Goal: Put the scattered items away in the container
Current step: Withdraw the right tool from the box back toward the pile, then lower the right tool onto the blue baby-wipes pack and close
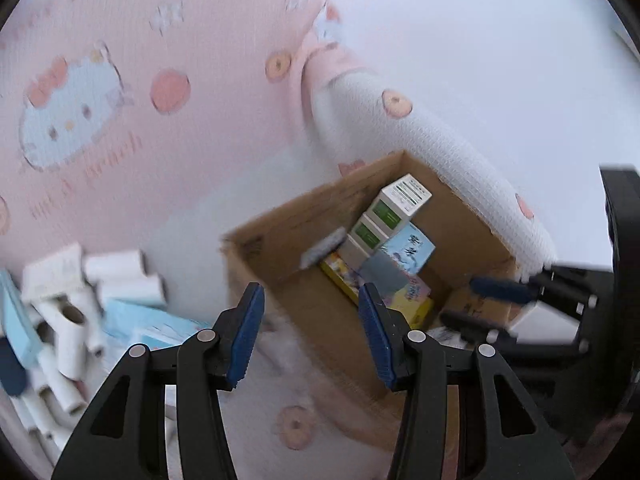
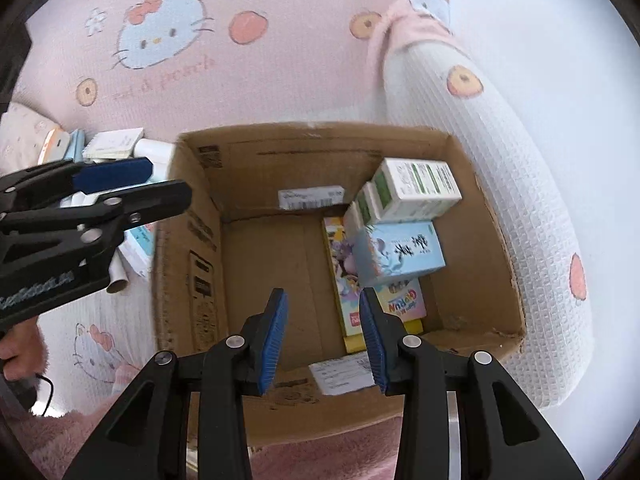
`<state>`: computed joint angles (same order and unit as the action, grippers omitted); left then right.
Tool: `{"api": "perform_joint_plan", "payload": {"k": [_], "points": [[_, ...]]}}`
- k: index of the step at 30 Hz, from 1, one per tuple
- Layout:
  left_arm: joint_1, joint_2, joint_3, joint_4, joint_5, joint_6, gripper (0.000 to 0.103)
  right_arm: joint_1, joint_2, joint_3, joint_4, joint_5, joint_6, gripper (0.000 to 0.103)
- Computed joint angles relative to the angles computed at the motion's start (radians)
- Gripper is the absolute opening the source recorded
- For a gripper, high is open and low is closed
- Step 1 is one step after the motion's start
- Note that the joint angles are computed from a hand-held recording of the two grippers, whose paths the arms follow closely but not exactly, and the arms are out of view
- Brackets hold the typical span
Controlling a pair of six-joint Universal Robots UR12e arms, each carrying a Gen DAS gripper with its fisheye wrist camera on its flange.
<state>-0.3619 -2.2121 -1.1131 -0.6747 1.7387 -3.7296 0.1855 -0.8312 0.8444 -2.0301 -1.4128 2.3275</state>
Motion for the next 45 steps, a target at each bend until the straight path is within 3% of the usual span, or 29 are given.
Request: {"api": "perform_joint_plan", "payload": {"k": [3,5,7,9,11,16,19,23,32,36,45], "points": [[-0.008,0.042,-0.079,0.047,0.065,-0.01,0.053,0.0,-0.057,0.141,-0.221,0.066,-0.033,0.034],[0.002,0.084,-0.16,0.082,0.051,-0.057,0.054,-0.008,-0.09,0.22,-0.351,0.164,-0.036,0.034],[0.009,0.114,-0.218,0.098,0.047,-0.107,0.054,-0.013,-0.117,0.281,-0.417,0.248,-0.049,0.034],[0.016,0.142,-0.276,0.094,0.059,-0.152,0.054,-0.016,-0.136,0.323,-0.454,0.315,-0.057,0.041],[0.024,0.161,-0.314,0.072,0.061,-0.187,0.054,-0.014,-0.152,0.365,-0.498,0.351,-0.055,0.056],[0.039,0.179,-0.366,0.042,0.051,-0.221,0.054,0.005,-0.181,0.454,-0.556,0.393,-0.128,0.056],[0.05,0.181,-0.389,0.044,0.022,-0.237,0.054,0.016,-0.18,0.492,-0.579,0.421,-0.127,0.056],[0.063,0.182,-0.419,0.081,-0.015,-0.254,0.053,0.039,-0.172,0.541,-0.662,0.376,-0.116,0.058],[0.099,0.175,-0.454,0.109,-0.073,-0.279,0.054,0.08,-0.128,0.522,-0.536,0.245,-0.139,0.059],[0.117,0.16,-0.45,0.111,-0.089,-0.278,0.053,0.092,-0.099,0.496,-0.51,0.199,-0.11,0.059],[0.142,0.12,-0.4,0.046,-0.081,-0.208,0.054,0.115,-0.06,0.463,-0.472,0.105,-0.084,0.059]]}}
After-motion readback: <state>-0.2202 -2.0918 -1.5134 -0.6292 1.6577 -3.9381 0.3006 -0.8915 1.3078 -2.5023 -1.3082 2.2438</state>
